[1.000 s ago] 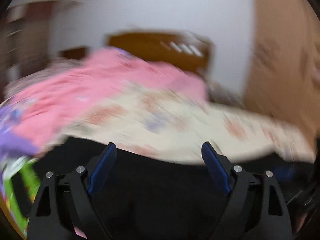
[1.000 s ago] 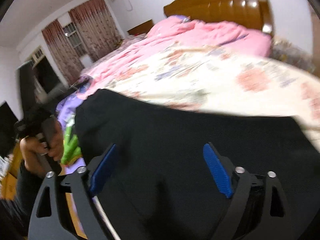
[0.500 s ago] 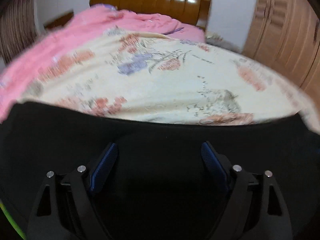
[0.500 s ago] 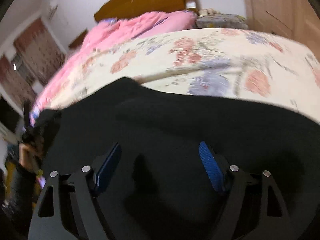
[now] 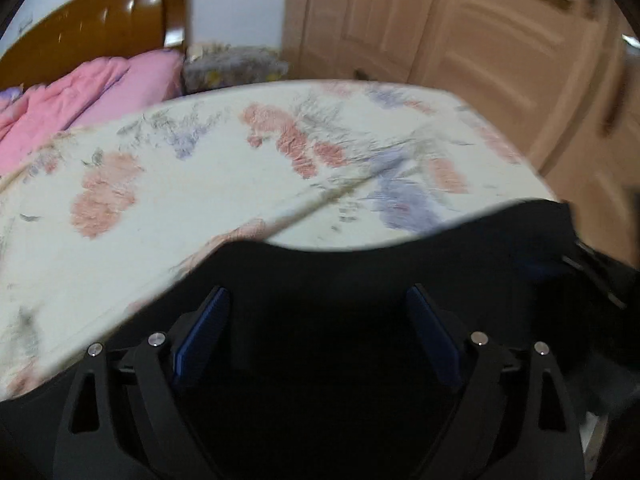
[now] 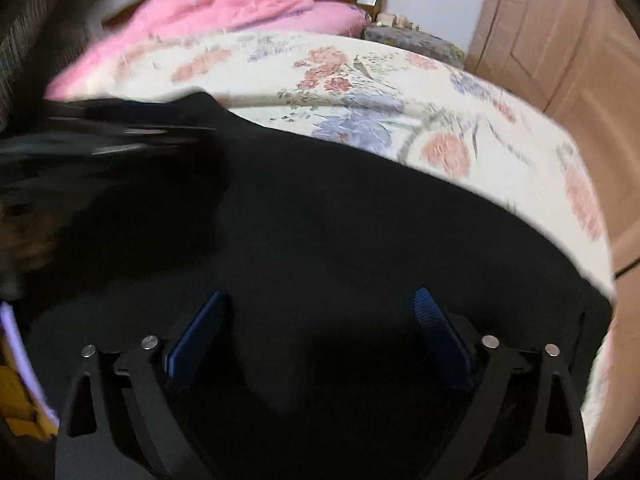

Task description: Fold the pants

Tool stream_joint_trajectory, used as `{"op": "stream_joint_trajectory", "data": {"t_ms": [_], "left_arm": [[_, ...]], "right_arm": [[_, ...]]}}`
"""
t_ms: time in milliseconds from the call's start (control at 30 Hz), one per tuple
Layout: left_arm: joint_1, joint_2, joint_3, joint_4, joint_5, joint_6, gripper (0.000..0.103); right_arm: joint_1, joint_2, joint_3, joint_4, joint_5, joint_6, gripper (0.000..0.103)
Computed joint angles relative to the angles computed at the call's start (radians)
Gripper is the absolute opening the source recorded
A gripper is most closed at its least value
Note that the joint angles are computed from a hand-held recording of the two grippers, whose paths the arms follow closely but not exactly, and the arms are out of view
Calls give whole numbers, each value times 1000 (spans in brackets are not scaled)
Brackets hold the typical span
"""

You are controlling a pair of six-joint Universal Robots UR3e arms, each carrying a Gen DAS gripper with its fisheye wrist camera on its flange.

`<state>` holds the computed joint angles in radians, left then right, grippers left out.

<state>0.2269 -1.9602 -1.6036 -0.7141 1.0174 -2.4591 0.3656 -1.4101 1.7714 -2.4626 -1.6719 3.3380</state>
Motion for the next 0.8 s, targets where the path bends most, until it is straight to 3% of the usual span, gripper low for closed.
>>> {"op": "stream_joint_trajectory", "data": {"t_ms": [67,133,167,267,367,467,533,700,800], "left_arm": [[-9,-46,25,72,-2,-38,99],[-38,-72,47,105,95,-96,100],[-32,-77,53,92,102,-97,101],[-4,-72,59,73,86,-82,101],[5,-48,29,89,84,-80,101],[-29,-83,31,139,103,-115,101],[-58,-105,34,175,130,-135,102],[-66,-105,31,190,152,-136,102],[-64,-102,31,186,153,-136,102]], "right_arm": [[-19,-69,101,-54,21,-39,92],[-31,-128,193,-118,47,-59,92],[-30,-144,227,-154,48,-66,92],[16,-147,241,-185,-17,-26,92],[139,-121,176,-139,-200,74,92],[181,-134,235,-178,-224,81,93],[132,-200,359,-280,-147,80,93],[22,-493,540,-321,-73,94,93],[-184,-762,683,-204,63,90,93]]}}
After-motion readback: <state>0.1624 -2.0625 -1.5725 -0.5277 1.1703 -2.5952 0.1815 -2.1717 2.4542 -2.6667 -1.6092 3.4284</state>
